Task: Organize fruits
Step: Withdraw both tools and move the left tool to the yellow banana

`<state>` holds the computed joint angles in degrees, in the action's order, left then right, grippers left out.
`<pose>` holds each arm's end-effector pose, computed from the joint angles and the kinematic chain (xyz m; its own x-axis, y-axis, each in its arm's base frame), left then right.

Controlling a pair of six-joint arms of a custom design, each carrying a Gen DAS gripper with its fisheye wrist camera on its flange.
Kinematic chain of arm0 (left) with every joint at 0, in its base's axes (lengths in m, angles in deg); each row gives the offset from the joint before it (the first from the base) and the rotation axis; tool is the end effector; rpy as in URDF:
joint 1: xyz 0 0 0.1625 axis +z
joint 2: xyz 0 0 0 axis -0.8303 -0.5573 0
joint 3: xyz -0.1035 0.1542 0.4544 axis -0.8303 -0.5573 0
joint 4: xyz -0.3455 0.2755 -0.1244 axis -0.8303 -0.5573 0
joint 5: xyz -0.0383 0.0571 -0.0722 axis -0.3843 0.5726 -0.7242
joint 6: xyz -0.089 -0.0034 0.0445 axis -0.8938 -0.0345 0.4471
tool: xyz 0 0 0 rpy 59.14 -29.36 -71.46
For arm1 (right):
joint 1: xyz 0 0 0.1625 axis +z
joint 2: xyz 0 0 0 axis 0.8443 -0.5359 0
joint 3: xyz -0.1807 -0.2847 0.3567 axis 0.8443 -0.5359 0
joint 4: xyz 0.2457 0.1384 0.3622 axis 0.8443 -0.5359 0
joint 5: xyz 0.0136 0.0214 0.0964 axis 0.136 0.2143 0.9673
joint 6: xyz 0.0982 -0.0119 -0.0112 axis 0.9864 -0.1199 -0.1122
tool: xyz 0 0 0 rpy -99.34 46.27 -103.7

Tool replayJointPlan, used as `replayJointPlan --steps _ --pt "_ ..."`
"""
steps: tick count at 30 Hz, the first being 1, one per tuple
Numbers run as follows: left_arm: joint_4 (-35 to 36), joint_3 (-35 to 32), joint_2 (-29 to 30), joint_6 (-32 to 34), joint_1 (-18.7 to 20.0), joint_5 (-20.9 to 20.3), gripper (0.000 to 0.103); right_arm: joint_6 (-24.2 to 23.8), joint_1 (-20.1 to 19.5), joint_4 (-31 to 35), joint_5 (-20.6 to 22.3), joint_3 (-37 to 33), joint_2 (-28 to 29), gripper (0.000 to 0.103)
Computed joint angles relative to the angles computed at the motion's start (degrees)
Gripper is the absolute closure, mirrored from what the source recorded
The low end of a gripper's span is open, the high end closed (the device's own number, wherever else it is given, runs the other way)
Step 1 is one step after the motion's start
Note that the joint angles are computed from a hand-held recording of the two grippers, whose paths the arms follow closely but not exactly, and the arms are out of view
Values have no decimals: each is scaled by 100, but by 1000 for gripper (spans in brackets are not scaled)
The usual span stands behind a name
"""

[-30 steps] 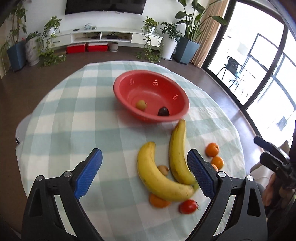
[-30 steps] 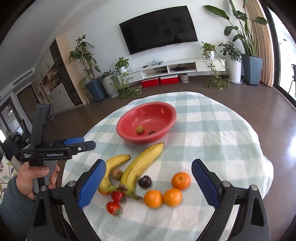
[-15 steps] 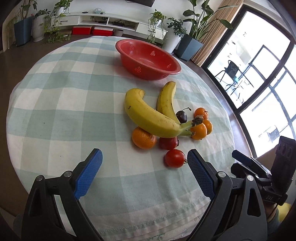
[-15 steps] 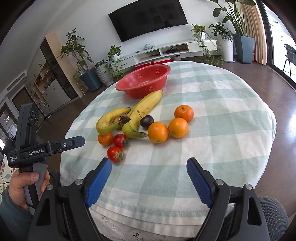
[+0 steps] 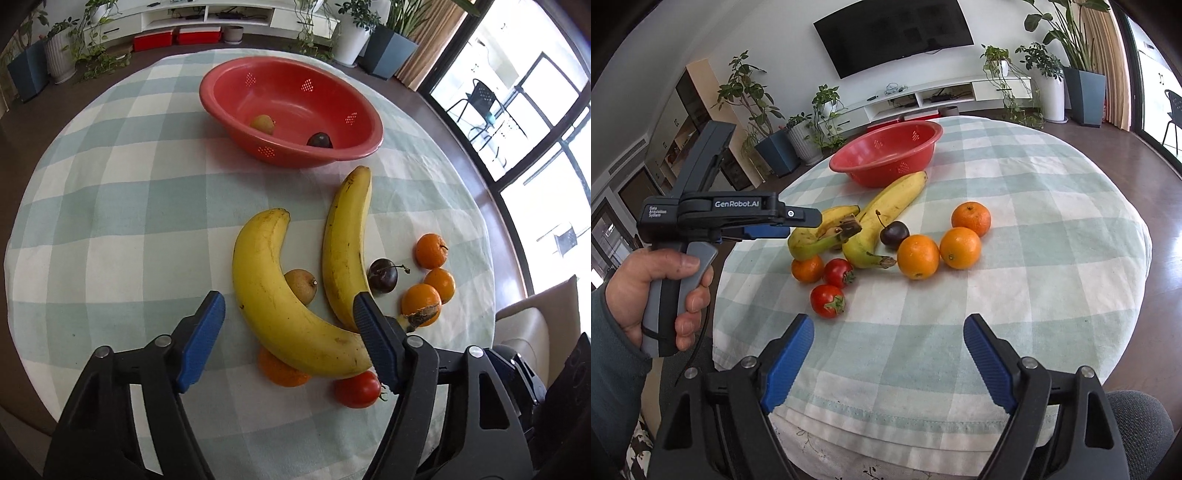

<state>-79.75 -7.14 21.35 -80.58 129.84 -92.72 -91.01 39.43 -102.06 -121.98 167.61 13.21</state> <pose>-0.0482 -0.8572 0.2524 -0.8520 -0.1502 -0.5015 0.0986 0.8948 -0.4355 0.2186 -0.7650 0.0216 -0.7932 -0.5281 0.3031 -0.6072 0.7238 -0.3278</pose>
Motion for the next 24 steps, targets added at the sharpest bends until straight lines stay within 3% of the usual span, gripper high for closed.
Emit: replayJointPlan --steps 3,11,18,20,22,24 --pt "613 -331 143 -2 64 -42 42 34 -15 74 43 -48 19 17" --pt "733 -416 111 -4 144 -221 45 101 -56 154 130 -66 12 17" --pt "1550 -971 364 -36 196 -310 45 121 -49 128 95 -51 16 17" --pt "1599 -1080 413 -73 261 -482 47 153 -52 116 84 -52 17 17" --pt "1515 -1098 419 -58 309 -638 58 189 -54 110 70 -48 14 17" --pt "1353 -1002 371 63 312 -674 63 190 -53 89 64 -44 13 17"
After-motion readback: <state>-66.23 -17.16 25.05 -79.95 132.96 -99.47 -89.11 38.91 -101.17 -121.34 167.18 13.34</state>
